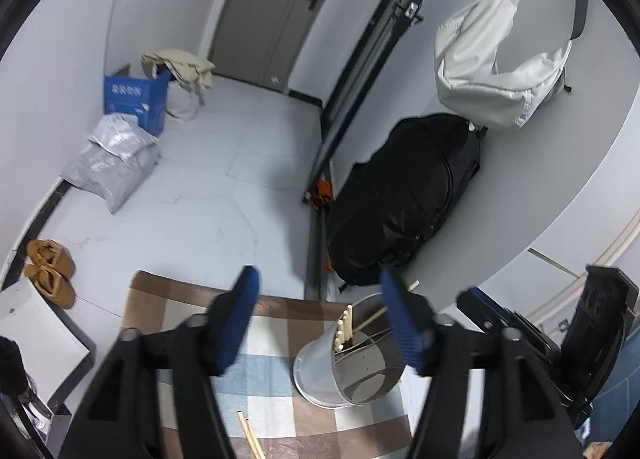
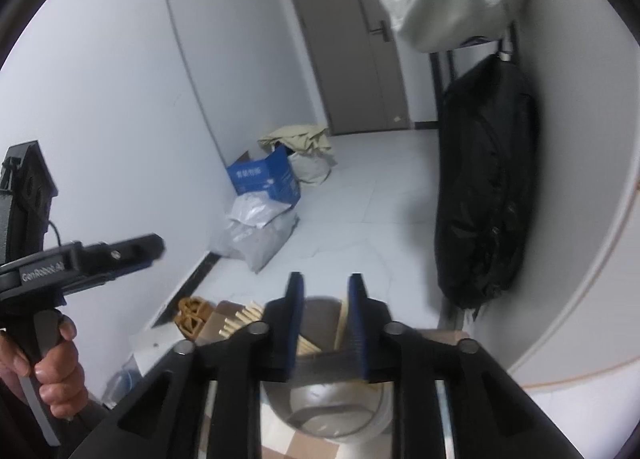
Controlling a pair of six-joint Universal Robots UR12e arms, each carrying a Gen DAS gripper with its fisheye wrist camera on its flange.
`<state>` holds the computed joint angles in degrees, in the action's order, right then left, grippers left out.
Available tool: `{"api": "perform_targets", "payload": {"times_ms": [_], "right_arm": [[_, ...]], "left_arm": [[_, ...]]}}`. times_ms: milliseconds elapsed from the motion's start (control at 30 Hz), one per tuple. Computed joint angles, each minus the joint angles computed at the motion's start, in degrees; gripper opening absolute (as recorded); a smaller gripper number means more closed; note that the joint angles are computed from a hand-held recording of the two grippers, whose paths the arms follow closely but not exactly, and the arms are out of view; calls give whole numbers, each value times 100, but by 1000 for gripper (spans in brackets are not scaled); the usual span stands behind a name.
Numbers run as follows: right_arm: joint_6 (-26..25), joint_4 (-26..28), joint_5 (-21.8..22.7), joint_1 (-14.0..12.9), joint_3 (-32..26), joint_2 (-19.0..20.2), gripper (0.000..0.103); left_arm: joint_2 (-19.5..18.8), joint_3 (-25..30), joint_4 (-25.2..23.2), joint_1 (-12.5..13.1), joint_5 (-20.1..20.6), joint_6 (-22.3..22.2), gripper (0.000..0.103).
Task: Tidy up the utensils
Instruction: 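Open both grippers to drop the chopsticks into the holder, then move both open grippers back down to the remaining chopsticks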
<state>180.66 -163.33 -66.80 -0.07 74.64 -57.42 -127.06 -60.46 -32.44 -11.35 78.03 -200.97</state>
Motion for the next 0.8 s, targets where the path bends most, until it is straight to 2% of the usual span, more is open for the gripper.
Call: {"api": "perform_targets", "payload": {"times_ms": [67,200,433,600,800], "right_arm": [[132,-179,-13,-22,161,-87,30],[336,-629,1,-45,500,-267,46],[446,-1308,-47,1,1053,-547,67],[668,-1648,29,5,1333,-661,73],[712,-1772,76,38,1583,-769,74]], "left_arm": [[67,-87,79,-34,169,42,70],[231,-334,273,-112,543,107,76],[451,-680,503,-194,985,265,77],[604,-981,873,-296,1431,447,86],[741,-1321,1245,-330,1563,430,87]]}}
